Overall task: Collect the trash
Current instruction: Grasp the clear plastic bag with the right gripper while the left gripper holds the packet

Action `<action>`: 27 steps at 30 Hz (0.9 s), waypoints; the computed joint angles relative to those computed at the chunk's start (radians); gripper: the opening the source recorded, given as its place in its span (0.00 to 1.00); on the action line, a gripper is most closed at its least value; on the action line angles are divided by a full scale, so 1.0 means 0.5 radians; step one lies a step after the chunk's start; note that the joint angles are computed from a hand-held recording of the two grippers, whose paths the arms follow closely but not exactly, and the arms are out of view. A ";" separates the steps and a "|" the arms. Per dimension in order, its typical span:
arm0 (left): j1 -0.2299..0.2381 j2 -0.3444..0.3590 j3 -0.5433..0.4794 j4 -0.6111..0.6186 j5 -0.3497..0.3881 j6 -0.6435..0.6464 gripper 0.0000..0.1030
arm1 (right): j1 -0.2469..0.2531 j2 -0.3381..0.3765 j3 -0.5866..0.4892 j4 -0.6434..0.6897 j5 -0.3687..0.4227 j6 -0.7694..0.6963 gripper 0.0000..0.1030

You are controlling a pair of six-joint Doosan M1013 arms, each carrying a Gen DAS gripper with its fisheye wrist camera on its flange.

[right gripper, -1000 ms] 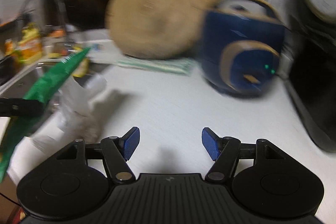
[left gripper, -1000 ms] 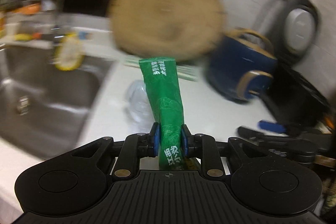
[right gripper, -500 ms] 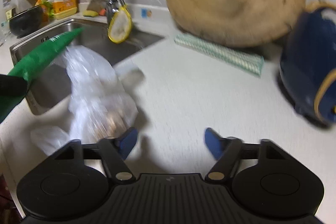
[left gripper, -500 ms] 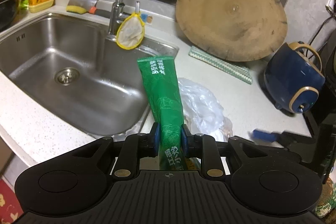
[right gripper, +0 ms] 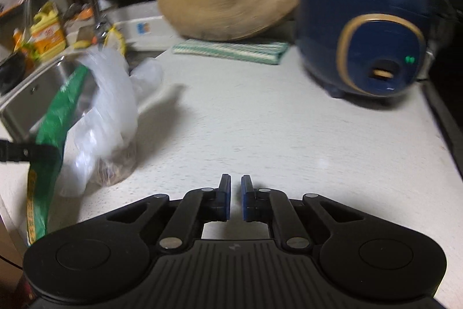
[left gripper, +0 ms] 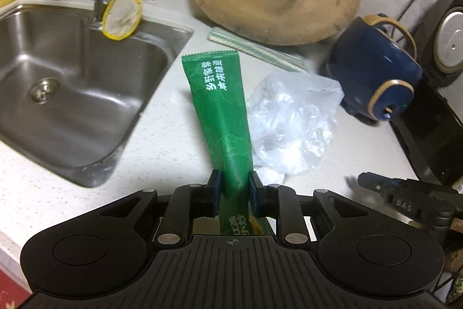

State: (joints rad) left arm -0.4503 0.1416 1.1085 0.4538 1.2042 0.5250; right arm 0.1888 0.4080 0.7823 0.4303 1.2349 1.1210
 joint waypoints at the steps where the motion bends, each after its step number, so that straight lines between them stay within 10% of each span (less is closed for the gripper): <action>1: -0.007 -0.002 0.000 0.020 -0.004 -0.009 0.23 | -0.015 -0.004 0.002 0.036 0.001 0.001 0.07; 8: -0.062 -0.071 0.054 0.220 0.087 -0.138 0.23 | -0.047 -0.003 -0.012 0.348 0.030 -0.100 0.16; 10: -0.082 -0.097 0.078 0.291 0.131 -0.191 0.23 | -0.021 0.021 -0.048 0.422 0.043 -0.122 0.60; 12: -0.104 -0.125 0.103 0.361 0.169 -0.244 0.23 | 0.016 0.032 -0.049 0.514 0.006 -0.161 0.74; 19: -0.187 -0.268 0.232 0.576 0.304 -0.425 0.22 | 0.271 0.166 -0.222 0.200 0.123 -0.219 0.72; 22: -0.215 -0.334 0.286 0.598 0.351 -0.410 0.22 | 0.332 0.138 -0.181 0.015 0.118 -0.204 0.39; 27: -0.226 -0.465 0.422 0.565 0.360 -0.322 0.21 | 0.267 -0.072 0.041 0.216 0.095 -0.264 0.30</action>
